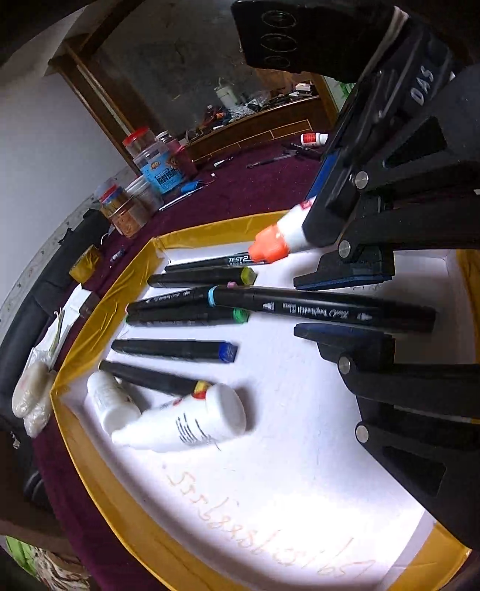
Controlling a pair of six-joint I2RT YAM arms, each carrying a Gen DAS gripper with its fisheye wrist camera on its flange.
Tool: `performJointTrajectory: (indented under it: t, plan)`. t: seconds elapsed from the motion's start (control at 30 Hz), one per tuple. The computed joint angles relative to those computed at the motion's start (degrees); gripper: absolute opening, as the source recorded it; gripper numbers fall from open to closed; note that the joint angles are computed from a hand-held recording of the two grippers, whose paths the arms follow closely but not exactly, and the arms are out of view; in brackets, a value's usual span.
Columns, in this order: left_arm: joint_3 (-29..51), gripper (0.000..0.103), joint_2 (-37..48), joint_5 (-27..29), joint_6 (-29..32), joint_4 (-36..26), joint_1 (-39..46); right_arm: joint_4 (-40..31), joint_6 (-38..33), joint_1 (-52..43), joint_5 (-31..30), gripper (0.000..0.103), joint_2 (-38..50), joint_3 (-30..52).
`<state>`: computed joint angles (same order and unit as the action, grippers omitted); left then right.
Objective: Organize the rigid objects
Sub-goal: 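Place the marker in the tray with the left gripper while the right places an orange-capped bottle, then grasp a black marker with the left gripper while the right grasps a white red-labelled bottle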
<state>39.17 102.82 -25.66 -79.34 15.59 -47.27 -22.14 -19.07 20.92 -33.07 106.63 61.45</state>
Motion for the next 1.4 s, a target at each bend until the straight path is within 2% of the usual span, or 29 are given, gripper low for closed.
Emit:
performJointTrajectory:
  t: [0.13, 0.27, 0.47, 0.63, 0.77, 0.87, 1.07, 1.27, 1.4]
  plan:
    - [-1.7, 0.023, -2.5, -2.4, -1.0, -1.8, -1.4, 1.6, 1.3, 1.6, 3.1, 0.024, 0.1, -0.2]
    - [-2.8, 0.044, -5.6, -4.9, -3.1, -5.4, -2.3, 1.8, 2.2, 1.5, 3.0, 0.025, -0.4, -0.5]
    - [-2.5, 0.046, -7.7, -7.3, -3.6, -8.2, -3.5, 4.6, 1.5, -0.6, 1.1, 0.026, -4.1, -4.0]
    - [-0.4, 0.047, -7.4, -7.9, -3.8, -10.0, -4.2, 5.0, -1.4, -8.2, -2.9, 0.027, -5.7, -5.4]
    - [3.0, 0.06, -7.0, -8.6, -3.3, -13.4, -5.0, 4.4, -4.4, -17.0, -4.4, 0.027, -4.2, -3.9]
    - [6.3, 0.062, -6.0, -8.3, -2.9, -15.8, -5.6, 3.0, -5.0, -24.2, -4.5, 0.027, -0.4, 0.3]
    - [15.5, 0.065, -1.1, -7.3, 2.8, -18.9, -6.6, -0.7, -1.7, -36.7, -3.4, 0.028, 9.4, 14.5]
    - [25.9, 0.065, 6.8, -2.2, 8.8, -21.3, -6.7, -1.7, 0.2, -39.8, 0.4, 0.032, 16.5, 26.0]
    - [32.0, 0.065, 10.6, -0.5, 10.5, -25.0, -7.3, -2.2, 1.3, -38.9, 1.7, 0.037, 20.8, 31.4]
